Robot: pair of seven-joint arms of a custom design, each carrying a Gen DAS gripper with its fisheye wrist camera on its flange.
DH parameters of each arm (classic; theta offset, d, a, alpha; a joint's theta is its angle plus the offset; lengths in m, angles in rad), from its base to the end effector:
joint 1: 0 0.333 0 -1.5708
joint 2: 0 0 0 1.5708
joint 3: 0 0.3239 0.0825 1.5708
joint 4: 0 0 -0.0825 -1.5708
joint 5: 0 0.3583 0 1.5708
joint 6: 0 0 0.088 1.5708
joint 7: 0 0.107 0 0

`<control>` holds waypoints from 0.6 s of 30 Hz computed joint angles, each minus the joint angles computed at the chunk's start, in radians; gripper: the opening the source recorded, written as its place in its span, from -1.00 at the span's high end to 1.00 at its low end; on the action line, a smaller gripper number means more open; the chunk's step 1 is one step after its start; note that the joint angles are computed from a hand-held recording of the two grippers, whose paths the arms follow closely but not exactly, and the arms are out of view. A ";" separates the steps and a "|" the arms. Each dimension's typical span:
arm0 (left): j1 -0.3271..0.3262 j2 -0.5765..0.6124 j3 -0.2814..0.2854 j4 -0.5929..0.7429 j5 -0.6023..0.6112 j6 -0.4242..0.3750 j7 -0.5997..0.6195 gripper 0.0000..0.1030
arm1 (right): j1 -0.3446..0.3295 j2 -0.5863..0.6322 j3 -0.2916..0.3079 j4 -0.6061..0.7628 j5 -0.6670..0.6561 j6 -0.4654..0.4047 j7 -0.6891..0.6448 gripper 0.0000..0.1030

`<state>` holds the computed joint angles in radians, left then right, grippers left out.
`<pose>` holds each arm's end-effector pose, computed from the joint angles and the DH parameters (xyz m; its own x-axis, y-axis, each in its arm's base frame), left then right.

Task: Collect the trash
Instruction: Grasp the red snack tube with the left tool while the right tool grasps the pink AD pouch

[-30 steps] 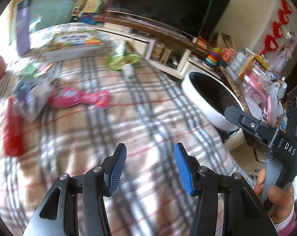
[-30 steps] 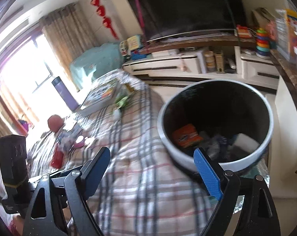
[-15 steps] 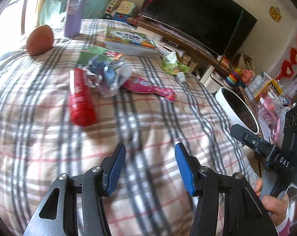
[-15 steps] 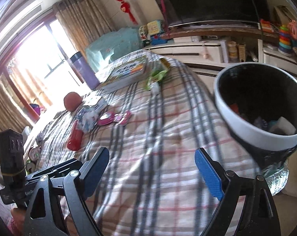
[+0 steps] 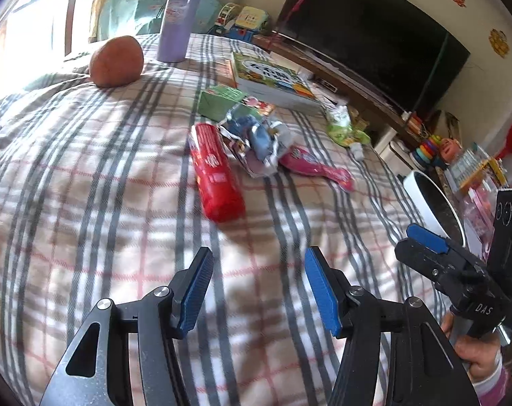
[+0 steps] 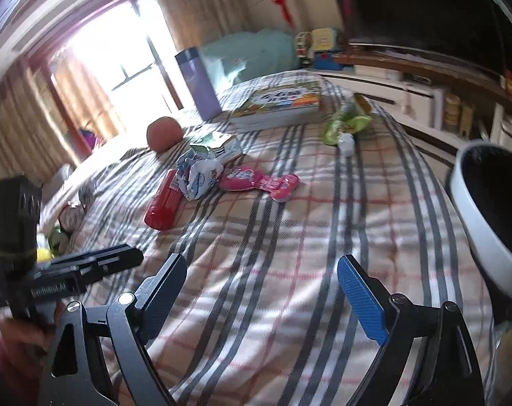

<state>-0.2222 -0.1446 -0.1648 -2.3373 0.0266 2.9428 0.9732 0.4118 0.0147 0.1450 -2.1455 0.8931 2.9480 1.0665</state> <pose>0.4722 -0.1977 0.5043 0.0509 -0.9373 0.3448 -0.7676 -0.2576 -0.5869 0.4986 0.2496 0.4915 0.3690 -0.8511 -0.3735 -0.7450 -0.0305 -0.6664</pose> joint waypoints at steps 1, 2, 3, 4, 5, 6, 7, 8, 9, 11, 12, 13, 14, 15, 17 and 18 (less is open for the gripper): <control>0.003 0.010 0.003 0.014 0.002 -0.008 0.002 -0.09 | -0.004 0.014 -0.004 0.024 -0.009 -0.029 -0.018 -0.78; 0.007 0.022 0.005 0.029 0.001 -0.015 0.004 -0.09 | -0.008 0.026 -0.004 0.041 -0.015 -0.043 -0.029 -0.78; 0.010 0.037 0.007 0.045 -0.003 -0.020 0.009 -0.09 | -0.013 0.041 -0.005 0.065 -0.028 -0.058 -0.041 -0.78; 0.014 0.050 0.009 0.060 -0.006 -0.024 0.013 -0.10 | -0.018 0.056 -0.006 0.089 -0.048 -0.075 -0.051 -0.78; 0.019 0.060 0.010 0.071 -0.010 -0.025 0.019 -0.10 | -0.020 0.070 -0.005 0.108 -0.074 -0.081 -0.046 -0.78; 0.025 0.072 0.010 0.084 -0.013 -0.024 0.025 -0.10 | -0.023 0.088 -0.004 0.133 -0.101 -0.087 -0.051 -0.78; 0.031 0.083 0.008 0.095 -0.009 -0.022 0.024 -0.10 | -0.029 0.108 0.000 0.160 -0.115 -0.094 -0.070 -0.78; 0.039 0.098 0.007 0.112 -0.002 -0.025 0.023 -0.11 | -0.033 0.121 0.003 0.175 -0.127 -0.093 -0.081 -0.78; 0.044 0.114 0.007 0.129 -0.007 -0.027 0.035 -0.12 | -0.033 0.141 0.002 0.197 -0.162 -0.092 -0.075 -0.78; 0.054 0.148 0.002 0.159 -0.024 -0.027 0.059 -0.12 | -0.040 0.173 0.005 0.237 -0.208 -0.107 -0.070 -0.77; 0.060 0.161 -0.002 0.170 -0.041 -0.027 0.077 -0.12 | -0.045 0.195 0.009 0.265 -0.223 -0.124 -0.076 -0.76; 0.066 0.177 -0.007 0.184 -0.073 -0.030 0.109 -0.12 | -0.045 0.216 0.007 0.292 -0.253 -0.139 -0.068 -0.74; 0.074 0.193 -0.014 0.200 -0.109 -0.036 0.145 -0.12 | -0.046 0.232 0.006 0.311 -0.277 -0.150 -0.062 -0.74; 0.083 0.210 -0.022 0.216 -0.142 -0.041 0.181 -0.12 | -0.046 0.253 0.005 0.338 -0.306 -0.167 -0.056 -0.74; 0.098 0.236 -0.035 0.242 -0.171 -0.051 0.227 -0.12 | -0.041 0.290 0.002 0.385 -0.361 -0.192 -0.045 -0.69; 0.105 0.250 -0.041 0.254 -0.179 -0.055 0.249 -0.10 | -0.034 0.312 -0.005 0.414 -0.400 -0.209 -0.032 -0.63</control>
<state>-0.1171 0.1055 -0.2055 -2.0832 -0.1520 2.8876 1.2219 0.3775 0.3271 0.1403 -1.7317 0.4935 2.7389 1.0343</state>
